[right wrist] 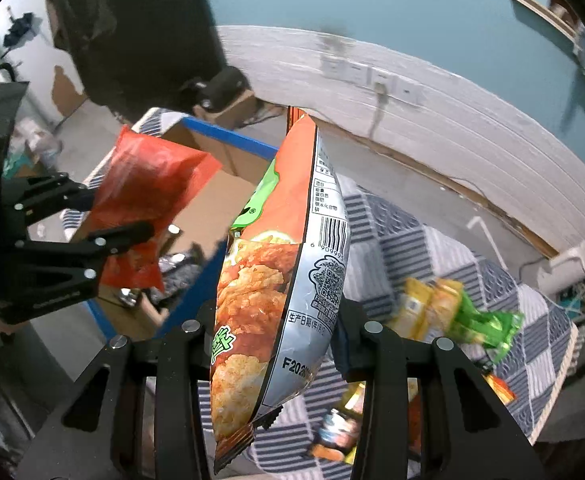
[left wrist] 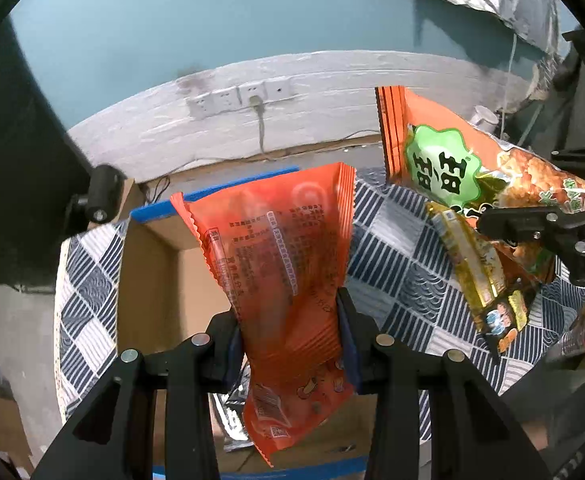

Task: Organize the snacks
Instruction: 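Carry both bags over the box and drop them in from both grippers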

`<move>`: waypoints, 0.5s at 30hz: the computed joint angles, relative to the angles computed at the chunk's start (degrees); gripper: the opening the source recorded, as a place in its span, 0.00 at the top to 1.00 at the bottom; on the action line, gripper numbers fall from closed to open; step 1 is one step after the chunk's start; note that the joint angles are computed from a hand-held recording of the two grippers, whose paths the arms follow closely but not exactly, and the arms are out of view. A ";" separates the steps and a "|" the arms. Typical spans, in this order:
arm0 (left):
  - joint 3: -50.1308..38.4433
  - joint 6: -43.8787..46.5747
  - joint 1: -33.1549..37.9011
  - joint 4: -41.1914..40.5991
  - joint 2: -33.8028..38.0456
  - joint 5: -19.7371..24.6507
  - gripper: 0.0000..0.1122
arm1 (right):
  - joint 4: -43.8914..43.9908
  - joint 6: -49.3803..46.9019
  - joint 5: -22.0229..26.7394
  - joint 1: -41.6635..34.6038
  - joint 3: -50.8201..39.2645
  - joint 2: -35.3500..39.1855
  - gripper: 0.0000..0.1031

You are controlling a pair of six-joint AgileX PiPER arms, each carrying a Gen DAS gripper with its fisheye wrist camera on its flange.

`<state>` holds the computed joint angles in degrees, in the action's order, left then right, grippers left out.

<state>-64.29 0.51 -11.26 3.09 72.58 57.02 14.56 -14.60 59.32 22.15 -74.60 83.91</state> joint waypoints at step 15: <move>4.89 11.97 16.31 -4.71 0.59 -2.71 0.63 | -2.44 8.23 2.18 12.02 -11.32 12.56 0.63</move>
